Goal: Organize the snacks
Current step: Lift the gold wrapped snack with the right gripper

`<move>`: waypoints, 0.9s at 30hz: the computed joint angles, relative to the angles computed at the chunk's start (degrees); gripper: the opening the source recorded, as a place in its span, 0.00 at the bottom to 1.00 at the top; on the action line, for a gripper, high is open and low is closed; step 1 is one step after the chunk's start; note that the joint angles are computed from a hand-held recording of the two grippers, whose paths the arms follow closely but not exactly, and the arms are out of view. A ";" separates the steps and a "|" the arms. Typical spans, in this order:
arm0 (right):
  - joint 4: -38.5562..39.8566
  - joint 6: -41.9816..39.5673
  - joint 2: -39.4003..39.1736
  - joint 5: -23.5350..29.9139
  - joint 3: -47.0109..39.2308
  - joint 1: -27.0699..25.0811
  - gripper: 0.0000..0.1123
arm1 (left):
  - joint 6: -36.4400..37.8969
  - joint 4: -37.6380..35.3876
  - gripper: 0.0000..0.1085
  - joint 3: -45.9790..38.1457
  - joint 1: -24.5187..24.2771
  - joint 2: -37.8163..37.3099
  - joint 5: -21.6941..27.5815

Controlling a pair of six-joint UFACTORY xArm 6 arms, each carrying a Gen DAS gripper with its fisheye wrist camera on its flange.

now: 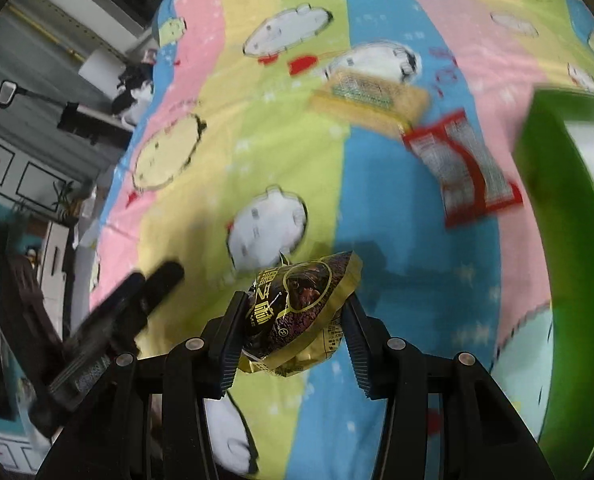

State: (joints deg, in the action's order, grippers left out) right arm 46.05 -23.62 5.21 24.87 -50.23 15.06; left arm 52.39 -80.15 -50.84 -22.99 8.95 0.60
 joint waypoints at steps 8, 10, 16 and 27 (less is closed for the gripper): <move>2.72 -5.98 -3.39 -5.65 4.68 1.18 0.55 | 4.16 -2.99 0.93 -0.04 -0.80 -0.60 3.78; 11.66 -13.04 -4.66 -8.19 5.33 1.33 0.68 | 7.15 -5.85 0.92 -0.08 -1.20 -1.21 5.67; 20.05 -17.79 -5.96 -6.63 5.37 -1.40 0.69 | 13.71 -9.67 0.91 0.93 -0.45 -3.63 18.74; 16.90 -13.97 0.45 0.89 1.45 -2.52 0.69 | 12.06 -7.76 0.72 -1.05 -2.54 0.14 25.63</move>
State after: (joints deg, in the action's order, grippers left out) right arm 62.94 -37.59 5.65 25.76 -48.78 12.55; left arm 64.45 -87.91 -51.89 -25.53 9.08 26.23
